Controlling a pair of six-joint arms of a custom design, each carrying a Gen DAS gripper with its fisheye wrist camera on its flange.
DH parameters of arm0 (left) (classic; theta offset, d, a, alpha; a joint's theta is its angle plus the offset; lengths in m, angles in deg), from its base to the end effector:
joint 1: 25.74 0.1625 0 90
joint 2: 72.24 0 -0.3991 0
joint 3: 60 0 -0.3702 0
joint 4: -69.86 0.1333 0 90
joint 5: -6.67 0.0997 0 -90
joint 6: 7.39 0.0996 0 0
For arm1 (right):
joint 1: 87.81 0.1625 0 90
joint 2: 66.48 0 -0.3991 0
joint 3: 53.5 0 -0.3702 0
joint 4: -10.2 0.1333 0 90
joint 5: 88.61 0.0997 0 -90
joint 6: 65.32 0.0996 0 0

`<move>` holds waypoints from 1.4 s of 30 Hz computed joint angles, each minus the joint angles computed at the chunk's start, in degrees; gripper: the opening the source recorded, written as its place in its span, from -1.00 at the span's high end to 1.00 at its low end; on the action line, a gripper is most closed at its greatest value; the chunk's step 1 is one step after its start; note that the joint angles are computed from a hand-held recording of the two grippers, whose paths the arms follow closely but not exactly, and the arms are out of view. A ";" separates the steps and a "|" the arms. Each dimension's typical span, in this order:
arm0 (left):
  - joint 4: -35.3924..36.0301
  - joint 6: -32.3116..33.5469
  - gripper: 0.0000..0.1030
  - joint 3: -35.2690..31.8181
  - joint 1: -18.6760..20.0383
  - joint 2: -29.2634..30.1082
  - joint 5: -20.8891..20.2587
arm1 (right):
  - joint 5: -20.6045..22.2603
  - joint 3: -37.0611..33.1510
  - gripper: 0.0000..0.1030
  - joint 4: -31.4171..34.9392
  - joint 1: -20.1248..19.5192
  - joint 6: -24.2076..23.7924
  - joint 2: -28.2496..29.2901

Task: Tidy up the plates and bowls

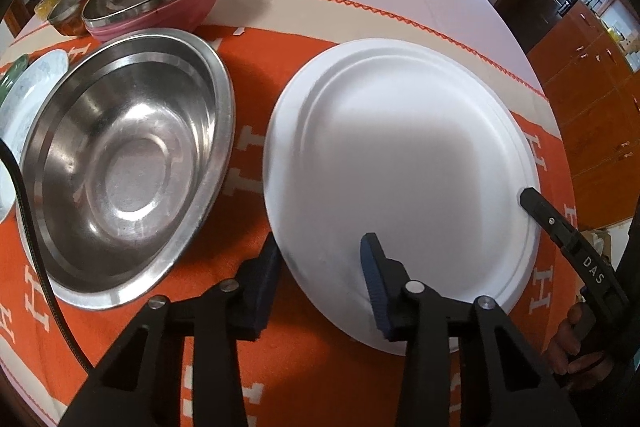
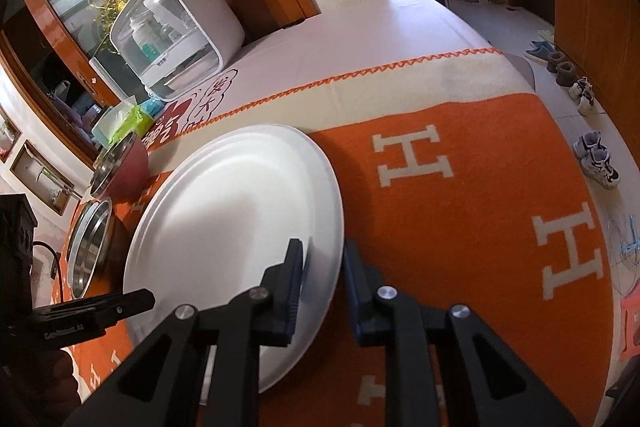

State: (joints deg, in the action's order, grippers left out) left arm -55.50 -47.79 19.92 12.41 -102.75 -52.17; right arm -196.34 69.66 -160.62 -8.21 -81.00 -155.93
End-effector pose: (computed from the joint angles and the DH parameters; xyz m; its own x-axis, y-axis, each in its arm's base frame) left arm -0.4054 -0.5535 -0.0229 -0.8218 0.1832 -0.5396 0.3024 0.9428 -0.1404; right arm 0.0202 -0.4604 0.3646 -0.8964 0.1959 0.3976 -0.1240 0.7503 -0.6494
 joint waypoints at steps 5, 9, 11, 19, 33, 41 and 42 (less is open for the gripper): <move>1.11 0.22 0.28 -0.29 0.08 -0.13 0.08 | -0.76 -0.14 0.63 0.70 0.35 0.93 -0.11; 1.35 0.41 0.28 -0.23 0.45 -0.45 -0.37 | -1.71 -0.03 0.63 0.83 1.01 0.93 -0.39; 1.24 0.62 0.28 0.13 0.44 -0.86 -0.63 | -2.05 0.22 0.63 0.73 1.31 0.82 -0.80; 1.42 3.60 0.28 0.29 -0.72 -2.00 -0.97 | -4.91 1.37 0.63 -0.83 3.67 1.88 -2.70; -5.32 7.76 0.28 6.96 -4.13 -9.52 -0.95 | -11.87 5.12 0.62 -4.72 11.93 3.94 -7.67; -8.33 9.21 0.28 12.43 -6.16 -15.42 -0.36 | -16.71 7.13 0.62 -8.87 18.21 5.02 -8.05; -8.16 9.07 0.28 12.88 -6.33 -16.02 -0.34 | -17.17 7.31 0.62 -9.13 18.85 5.11 -8.07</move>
